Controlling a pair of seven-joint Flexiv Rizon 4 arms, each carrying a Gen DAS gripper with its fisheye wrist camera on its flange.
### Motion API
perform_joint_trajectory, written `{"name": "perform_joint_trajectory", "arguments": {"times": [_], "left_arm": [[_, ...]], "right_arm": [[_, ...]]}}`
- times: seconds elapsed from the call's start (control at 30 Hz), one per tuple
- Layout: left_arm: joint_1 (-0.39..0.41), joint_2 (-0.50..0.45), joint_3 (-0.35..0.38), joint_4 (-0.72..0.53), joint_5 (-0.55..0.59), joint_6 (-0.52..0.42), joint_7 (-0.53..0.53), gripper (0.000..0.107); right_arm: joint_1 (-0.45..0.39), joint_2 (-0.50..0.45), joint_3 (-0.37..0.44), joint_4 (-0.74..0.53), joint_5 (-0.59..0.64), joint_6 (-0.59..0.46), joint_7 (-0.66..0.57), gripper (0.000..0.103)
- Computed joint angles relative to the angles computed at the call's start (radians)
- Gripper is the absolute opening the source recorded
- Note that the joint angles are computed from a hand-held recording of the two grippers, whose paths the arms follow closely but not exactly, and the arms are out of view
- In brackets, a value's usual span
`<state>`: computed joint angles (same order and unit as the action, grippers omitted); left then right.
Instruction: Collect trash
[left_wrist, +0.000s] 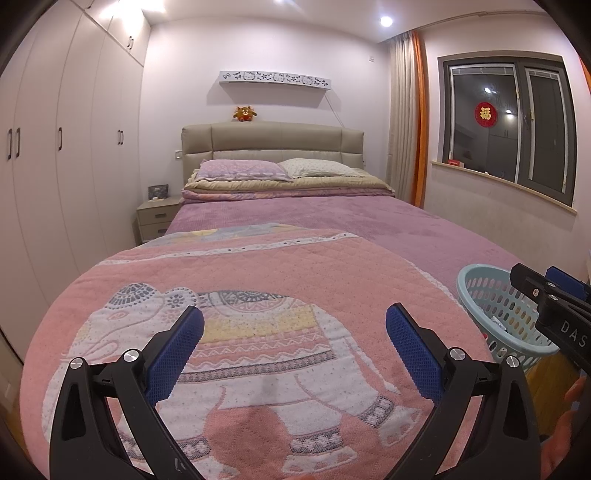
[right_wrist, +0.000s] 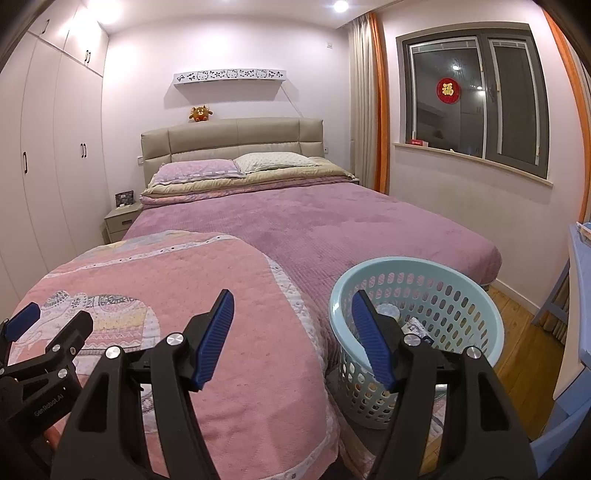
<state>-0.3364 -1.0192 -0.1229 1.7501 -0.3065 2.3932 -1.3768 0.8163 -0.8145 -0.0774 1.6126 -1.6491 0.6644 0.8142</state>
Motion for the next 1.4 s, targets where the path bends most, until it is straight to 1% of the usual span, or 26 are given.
{"name": "perform_joint_trajectory", "arguments": {"times": [0.4,0.77,0.97,1.4], "left_arm": [[-0.004,0.000,0.002,-0.001,-0.006,-0.004,0.002,0.096],[-0.014,-0.001,0.007,-0.007,-0.025,-0.017,0.009,0.096],[-0.019,-0.002,0.008,-0.008,-0.029,-0.015,0.013,0.096],[-0.015,-0.001,0.007,-0.010,-0.025,-0.020,0.016,0.096]], "right_arm": [[0.003,-0.001,-0.001,-0.001,0.005,-0.003,-0.005,0.063],[-0.014,0.014,0.004,0.020,-0.010,0.003,0.037,0.063],[-0.002,0.017,0.007,0.018,0.001,-0.031,0.015,0.063],[0.008,0.003,0.000,-0.008,0.015,-0.028,-0.022,0.063]]}}
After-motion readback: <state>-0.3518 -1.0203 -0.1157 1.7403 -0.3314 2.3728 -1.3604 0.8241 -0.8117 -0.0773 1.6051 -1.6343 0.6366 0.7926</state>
